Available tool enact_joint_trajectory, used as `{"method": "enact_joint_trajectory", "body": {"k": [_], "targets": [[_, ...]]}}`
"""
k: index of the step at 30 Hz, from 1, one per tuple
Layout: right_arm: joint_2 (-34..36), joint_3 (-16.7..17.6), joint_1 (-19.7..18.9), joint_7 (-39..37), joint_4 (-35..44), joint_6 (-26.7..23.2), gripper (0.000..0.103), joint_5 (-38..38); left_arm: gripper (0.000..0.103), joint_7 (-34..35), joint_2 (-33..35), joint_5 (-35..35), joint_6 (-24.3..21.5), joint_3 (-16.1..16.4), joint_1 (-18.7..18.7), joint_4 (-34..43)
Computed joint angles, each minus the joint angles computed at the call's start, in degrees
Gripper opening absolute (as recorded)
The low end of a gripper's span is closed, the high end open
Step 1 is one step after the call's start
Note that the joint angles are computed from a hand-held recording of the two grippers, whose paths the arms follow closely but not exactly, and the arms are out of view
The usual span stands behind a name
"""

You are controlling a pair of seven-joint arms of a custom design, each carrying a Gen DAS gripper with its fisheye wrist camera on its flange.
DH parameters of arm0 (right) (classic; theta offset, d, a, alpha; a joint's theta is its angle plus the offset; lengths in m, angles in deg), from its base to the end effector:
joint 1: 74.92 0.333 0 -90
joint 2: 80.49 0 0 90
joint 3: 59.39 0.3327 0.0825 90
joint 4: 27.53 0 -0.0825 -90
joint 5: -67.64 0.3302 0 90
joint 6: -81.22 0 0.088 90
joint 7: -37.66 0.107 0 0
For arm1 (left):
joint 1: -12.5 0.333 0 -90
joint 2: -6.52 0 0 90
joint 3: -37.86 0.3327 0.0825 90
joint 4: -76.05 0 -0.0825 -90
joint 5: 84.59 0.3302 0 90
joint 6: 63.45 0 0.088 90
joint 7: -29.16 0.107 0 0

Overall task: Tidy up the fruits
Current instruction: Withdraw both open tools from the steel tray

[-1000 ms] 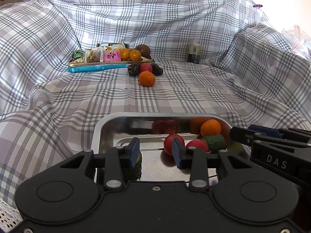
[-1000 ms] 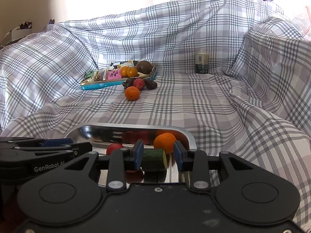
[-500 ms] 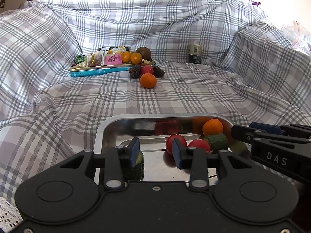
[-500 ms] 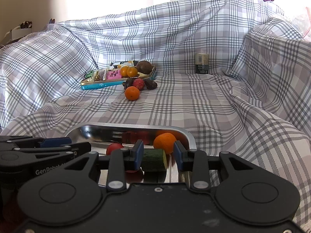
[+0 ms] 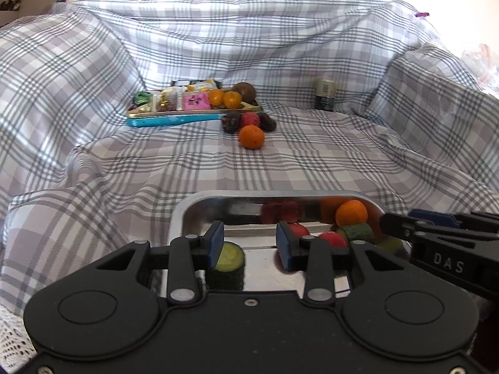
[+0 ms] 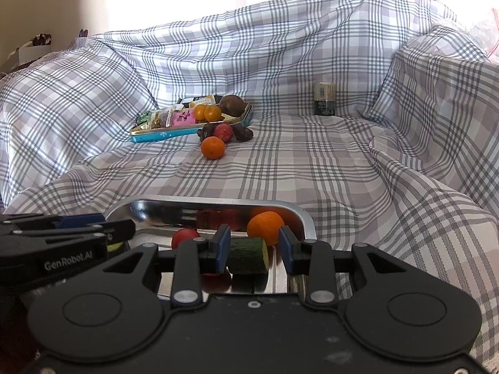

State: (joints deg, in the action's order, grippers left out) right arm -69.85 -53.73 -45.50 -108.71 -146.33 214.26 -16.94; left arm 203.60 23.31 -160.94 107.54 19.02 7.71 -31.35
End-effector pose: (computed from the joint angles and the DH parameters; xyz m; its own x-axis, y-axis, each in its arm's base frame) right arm 0.4658 0.3022 0.4103 -0.4064 -0.9092 -0.0908 -0.4260 0.2764 -0.8615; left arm 0.5847 -0.1596 0.4590 -0.5695 -0.8197 0.0619 -0.4876 0.2762 -0.8282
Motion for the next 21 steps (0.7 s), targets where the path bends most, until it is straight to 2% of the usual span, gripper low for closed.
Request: {"method": "enact_joint_trajectory", "body": {"k": [4,7,10,14,21], "targets": [[-0.1,-0.2,-0.9,-3.2,0.6,2.5,0.036,2.7,0.045,-4.6,0.7,3.2,4.3,0.7,-1.4,0.9],[-0.2,-0.6,-1.6,-5.0,1.1,4.8,0.036,4.1,0.045,-13.4,1.2,10.7,5.8,2.2,-2.8,1.1],[-0.4,-1.1,-2.5,-7.6,1.8,6.9,0.036,5.6,0.045,-24.2,2.0,21.2,4.3,5.9,-5.2,2.3],[-0.2,-2.0,-3.3,-11.9,4.0,7.0,0.036,5.9,0.045,-31.8,4.0,29.9,2.6,7.7,-6.3,6.4],[2.3,-4.4,-6.4,-17.6,10.5,10.6,0.036,7.4,0.045,-46.2,11.4,44.1,-5.0,11.0,-7.8,20.1]]}}
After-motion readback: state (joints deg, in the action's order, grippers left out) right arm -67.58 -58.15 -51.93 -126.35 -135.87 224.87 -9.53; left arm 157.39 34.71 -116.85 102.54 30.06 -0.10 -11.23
